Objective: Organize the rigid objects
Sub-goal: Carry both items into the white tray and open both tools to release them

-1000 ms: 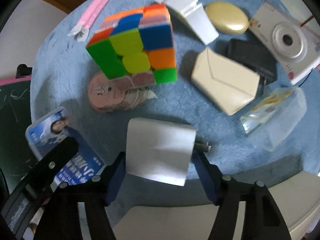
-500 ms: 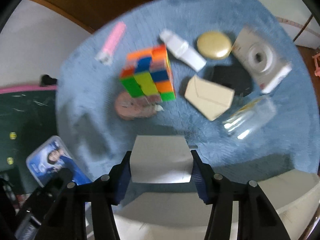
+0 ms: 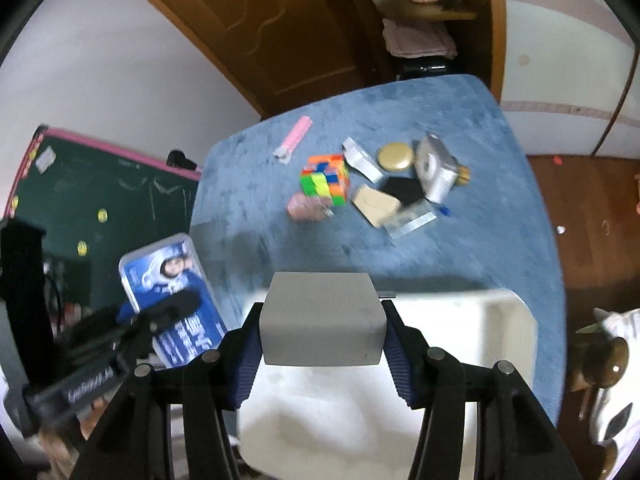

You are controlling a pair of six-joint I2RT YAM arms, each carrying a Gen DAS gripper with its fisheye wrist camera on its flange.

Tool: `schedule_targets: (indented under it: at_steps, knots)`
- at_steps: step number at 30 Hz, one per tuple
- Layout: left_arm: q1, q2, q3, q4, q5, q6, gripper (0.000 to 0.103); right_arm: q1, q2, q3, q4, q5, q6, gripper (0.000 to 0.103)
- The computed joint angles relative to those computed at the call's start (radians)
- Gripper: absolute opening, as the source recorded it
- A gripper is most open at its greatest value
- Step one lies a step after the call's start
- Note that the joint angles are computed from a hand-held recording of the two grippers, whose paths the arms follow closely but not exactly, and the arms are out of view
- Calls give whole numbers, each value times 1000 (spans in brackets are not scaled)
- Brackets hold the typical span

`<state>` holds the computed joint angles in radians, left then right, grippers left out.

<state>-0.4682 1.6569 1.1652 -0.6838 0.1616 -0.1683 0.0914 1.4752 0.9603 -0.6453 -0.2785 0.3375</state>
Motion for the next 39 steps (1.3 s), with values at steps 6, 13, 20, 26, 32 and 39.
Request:
schedule_targets:
  at_steps: [6,13,20,26,32,39]
  knots:
    - [-131,15,-171,155,-124,-34,40,-56,-140,-219,16,63,-76,56]
    - [-184,156,-293,432,-177,-62,40,-99,-67,-414,256,175,-108,56]
    - [-213,241,-273,511,-285,-52,40,-82,75,-438,447,244,-116,56]
    - [-193,298,-243,501,-260,-85,41,-52,153,-423,534,296,-138,56]
    - [-204,330,-252,529,-290,-103,41,-34,219,-417,576,338,-162,56]
    - [-197,386,-145,357,-251,-107,44,-23,223,-424,584,361,-220,65]
